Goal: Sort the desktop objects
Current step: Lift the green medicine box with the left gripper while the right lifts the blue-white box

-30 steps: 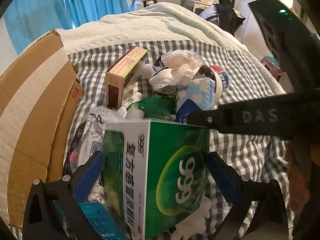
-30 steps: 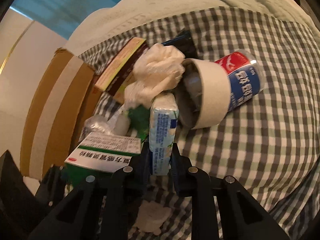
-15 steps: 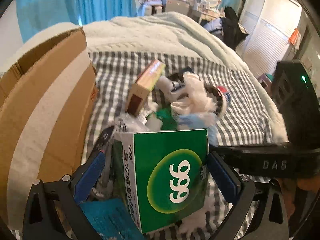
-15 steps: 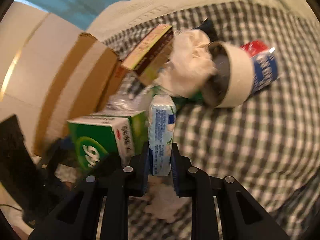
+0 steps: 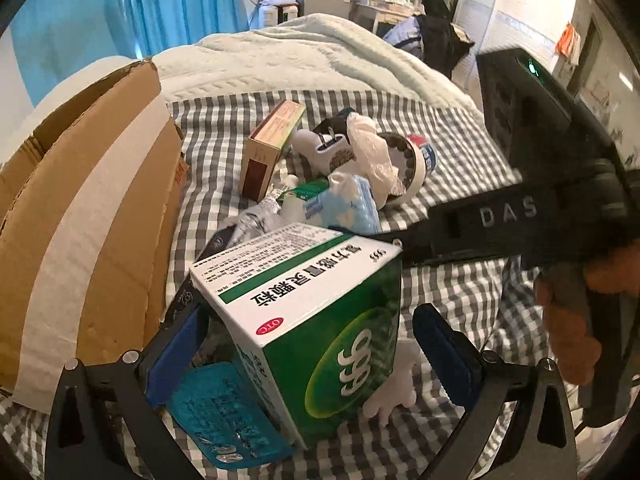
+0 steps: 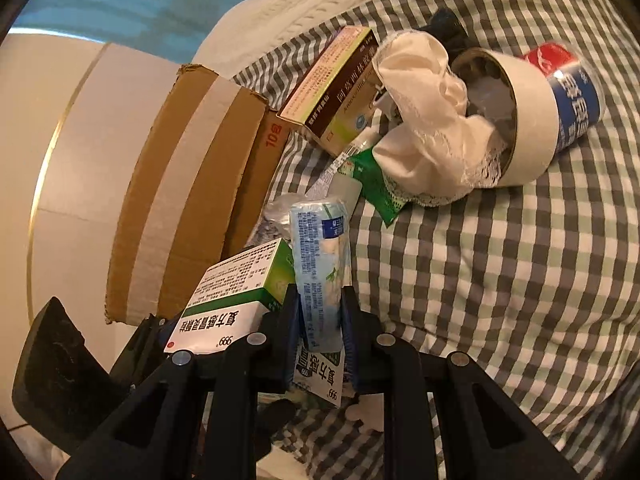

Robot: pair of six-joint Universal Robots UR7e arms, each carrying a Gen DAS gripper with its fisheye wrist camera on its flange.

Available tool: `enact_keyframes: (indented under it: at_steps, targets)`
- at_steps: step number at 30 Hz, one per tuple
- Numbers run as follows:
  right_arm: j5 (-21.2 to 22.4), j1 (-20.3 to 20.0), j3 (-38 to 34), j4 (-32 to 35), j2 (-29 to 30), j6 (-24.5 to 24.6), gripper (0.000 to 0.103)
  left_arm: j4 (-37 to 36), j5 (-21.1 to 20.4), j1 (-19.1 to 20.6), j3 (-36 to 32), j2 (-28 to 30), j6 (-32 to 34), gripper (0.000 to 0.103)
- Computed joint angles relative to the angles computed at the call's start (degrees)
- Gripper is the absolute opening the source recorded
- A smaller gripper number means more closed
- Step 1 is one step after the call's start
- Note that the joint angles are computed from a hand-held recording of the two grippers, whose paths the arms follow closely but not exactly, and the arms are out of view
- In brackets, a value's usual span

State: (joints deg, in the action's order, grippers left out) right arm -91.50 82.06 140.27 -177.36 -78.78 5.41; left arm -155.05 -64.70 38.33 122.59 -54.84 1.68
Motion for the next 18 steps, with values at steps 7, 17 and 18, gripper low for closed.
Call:
enact_keyframes:
  at_steps: [7, 17, 18]
  targets:
    - [-0.7, 2.1, -0.1, 0.8, 0.8, -0.1, 0.019, 1.3, 4.6, -0.7, -0.2, 1.6, -4.1, 0.103]
    - [0.4, 2.5, 0.7, 0.5, -1.8, -0.4, 0.019, -1.6, 6.8, -0.4, 0.9, 1.8, 0.8, 0.098]
    - [-0.9, 2.9, 0.8, 0.4, -2.0, -0.5, 0.019, -1.4, 5.9, -0.1, 0.8, 1.4, 0.9, 0.098]
